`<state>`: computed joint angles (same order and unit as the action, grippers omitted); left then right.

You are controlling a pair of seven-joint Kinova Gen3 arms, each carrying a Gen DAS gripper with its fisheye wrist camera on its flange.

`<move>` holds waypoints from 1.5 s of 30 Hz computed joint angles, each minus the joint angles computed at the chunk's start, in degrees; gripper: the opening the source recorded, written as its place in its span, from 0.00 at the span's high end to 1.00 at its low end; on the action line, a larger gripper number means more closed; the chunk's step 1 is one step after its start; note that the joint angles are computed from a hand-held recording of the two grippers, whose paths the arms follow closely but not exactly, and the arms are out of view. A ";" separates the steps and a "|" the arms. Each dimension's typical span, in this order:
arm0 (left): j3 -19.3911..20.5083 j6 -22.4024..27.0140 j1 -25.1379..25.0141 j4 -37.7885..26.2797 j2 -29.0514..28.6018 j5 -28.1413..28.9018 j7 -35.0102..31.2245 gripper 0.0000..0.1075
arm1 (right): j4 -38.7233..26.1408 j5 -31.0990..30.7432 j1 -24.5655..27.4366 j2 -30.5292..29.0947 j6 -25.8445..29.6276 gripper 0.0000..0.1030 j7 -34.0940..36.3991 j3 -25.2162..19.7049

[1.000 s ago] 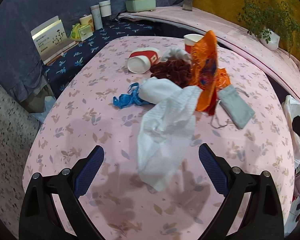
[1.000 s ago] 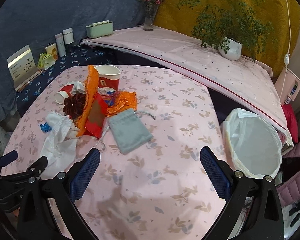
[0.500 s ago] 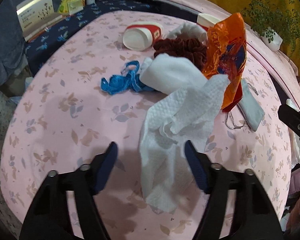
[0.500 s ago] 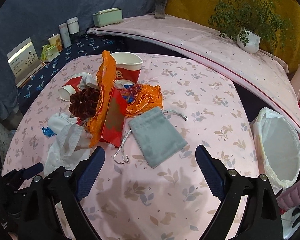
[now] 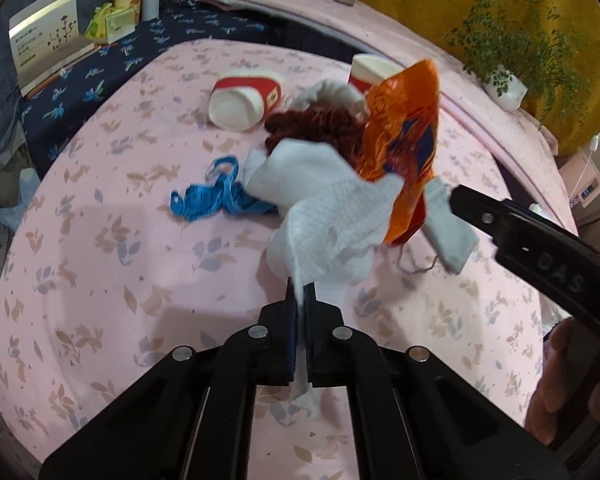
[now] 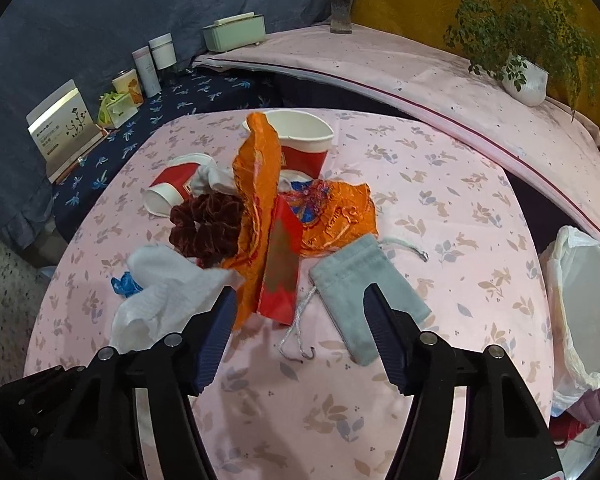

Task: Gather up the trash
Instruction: 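Grasp the white tissue with the left tool while the right grasps the orange bag, then carry tissue and orange bag to the bin and open both tools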

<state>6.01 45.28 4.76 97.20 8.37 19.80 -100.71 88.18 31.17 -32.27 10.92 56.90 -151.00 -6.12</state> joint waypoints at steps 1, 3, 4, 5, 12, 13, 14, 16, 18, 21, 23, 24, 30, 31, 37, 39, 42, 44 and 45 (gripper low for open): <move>0.04 0.10 -0.20 -0.41 -0.20 0.36 -0.48 0.98 | -0.79 0.09 0.10 0.38 -0.14 0.42 0.43 0.03; -0.01 0.28 -0.46 -1.08 -0.49 0.91 -0.99 0.98 | -2.72 -0.21 0.38 1.50 -0.09 0.50 1.51 0.29; -0.04 0.43 -0.63 -1.50 -0.54 1.29 -1.32 0.98 | -3.62 -0.72 0.59 2.07 -0.12 0.52 2.30 0.43; -0.11 0.52 -0.67 -1.87 -0.53 1.33 -1.31 0.98 | -4.55 -1.49 0.94 2.73 -0.40 0.55 3.39 0.56; -0.04 0.69 -0.14 -3.75 -0.45 0.28 -0.84 0.98 | -8.38 -5.62 1.79 6.43 -0.36 0.98 9.24 2.16; -0.01 0.65 0.01 -3.92 -0.59 0.03 -0.72 0.98 | -7.56 -5.76 1.70 5.82 -1.16 0.98 9.06 2.42; 0.02 0.54 0.18 -4.04 -0.72 -0.20 -0.55 0.98 | -6.72 -5.54 1.49 5.02 -1.70 0.98 8.87 2.60; 0.13 0.59 0.42 -4.53 -0.90 -0.23 -0.30 0.98 | -5.35 -3.61 0.49 3.59 -1.73 0.98 7.46 2.98; 0.31 0.57 0.87 -5.00 -1.17 -0.41 0.14 0.98 | -3.82 -2.21 0.23 1.56 -1.83 0.98 6.29 2.82; 0.75 0.39 1.93 -5.80 -1.66 -0.91 1.04 0.98 | -1.69 -0.62 0.71 -1.57 -1.52 0.98 4.63 2.06; 1.18 -0.09 3.02 -6.17 -2.24 -1.56 1.83 0.98 | -0.45 0.60 1.21 -3.52 -0.63 0.98 3.53 1.25; 1.38 -0.37 3.65 -6.33 -2.50 -2.11 2.41 0.98 | 0.57 1.12 1.54 -4.83 -0.31 0.98 2.88 0.78; 2.91 -1.43 8.02 -8.08 -3.23 -5.48 7.57 0.98 | 6.21 3.43 5.30 -11.56 1.94 0.98 -0.95 -2.29; 3.20 -1.51 8.78 -8.40 -3.18 -6.07 8.38 0.98 | 7.12 3.32 6.26 -12.57 2.14 0.98 -1.18 -2.62; 5.48 -2.33 14.56 -10.71 -1.99 -10.14 13.60 0.98 | 12.57 2.08 12.68 -18.68 2.56 0.98 -1.42 -3.87; 6.19 -2.63 17.01 -11.80 -0.99 -12.26 15.79 0.98 | 14.05 1.61 14.83 -20.35 2.44 0.98 -0.77 -3.98; 6.88 -3.28 20.45 -13.23 0.58 -15.13 18.49 0.98 | 16.34 0.80 18.03 -22.64 2.07 0.98 0.17 -3.94; 7.32 -3.28 22.55 -14.87 2.19 -16.35 19.93 0.98 | 17.36 0.30 20.02 -23.50 1.93 0.98 1.32 -3.84; 7.50 -3.38 23.43 -15.58 2.93 -16.56 20.42 0.98 | 17.80 0.27 21.07 -23.77 1.91 0.98 2.06 -3.67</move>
